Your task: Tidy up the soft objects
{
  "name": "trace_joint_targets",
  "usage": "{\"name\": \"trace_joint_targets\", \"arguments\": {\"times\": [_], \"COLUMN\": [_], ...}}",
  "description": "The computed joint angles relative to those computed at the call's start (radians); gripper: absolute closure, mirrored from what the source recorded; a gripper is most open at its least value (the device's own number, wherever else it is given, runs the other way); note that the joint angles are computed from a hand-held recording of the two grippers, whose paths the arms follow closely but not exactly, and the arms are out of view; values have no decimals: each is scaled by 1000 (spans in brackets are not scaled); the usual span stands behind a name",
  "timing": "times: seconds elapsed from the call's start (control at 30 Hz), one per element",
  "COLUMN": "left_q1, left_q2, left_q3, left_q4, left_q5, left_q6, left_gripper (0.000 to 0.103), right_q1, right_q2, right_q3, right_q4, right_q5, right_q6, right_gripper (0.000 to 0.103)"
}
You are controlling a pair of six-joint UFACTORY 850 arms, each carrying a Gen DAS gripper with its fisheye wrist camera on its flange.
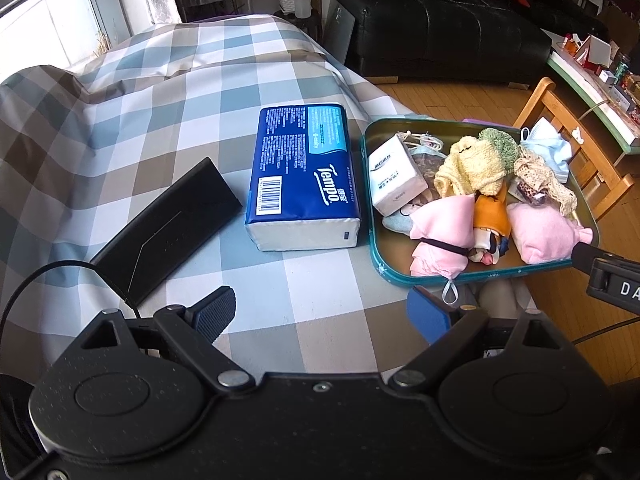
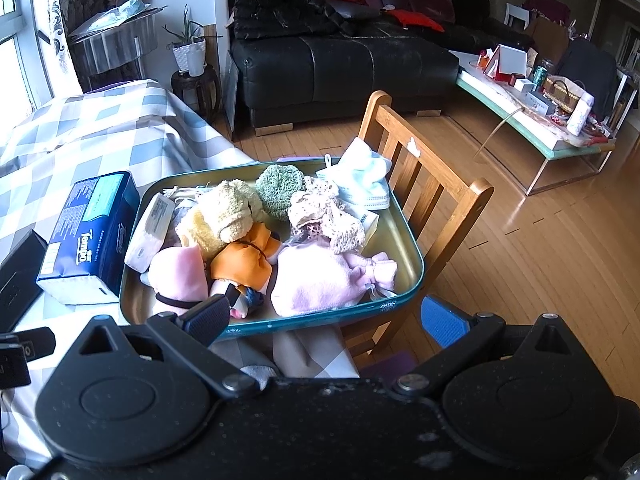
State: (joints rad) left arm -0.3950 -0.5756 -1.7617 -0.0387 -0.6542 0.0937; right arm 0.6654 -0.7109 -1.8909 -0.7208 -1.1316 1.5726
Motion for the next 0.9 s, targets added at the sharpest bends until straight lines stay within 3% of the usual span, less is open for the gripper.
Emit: {"name": "trace_joint_targets", "arguments": {"times": [0.9], "left_q1": [-1], "left_q2": [-3], "left_q3": [2], "left_q4": [-7], "left_q5": [-14], "left_q6": [-1], "left_gripper": [13], "right_q1": [-5], "right_q2": [-2], "right_q3": [3], "right_q4": [28], "right_q5": [16], "right_q6": [-9], "right_gripper": [0]}}
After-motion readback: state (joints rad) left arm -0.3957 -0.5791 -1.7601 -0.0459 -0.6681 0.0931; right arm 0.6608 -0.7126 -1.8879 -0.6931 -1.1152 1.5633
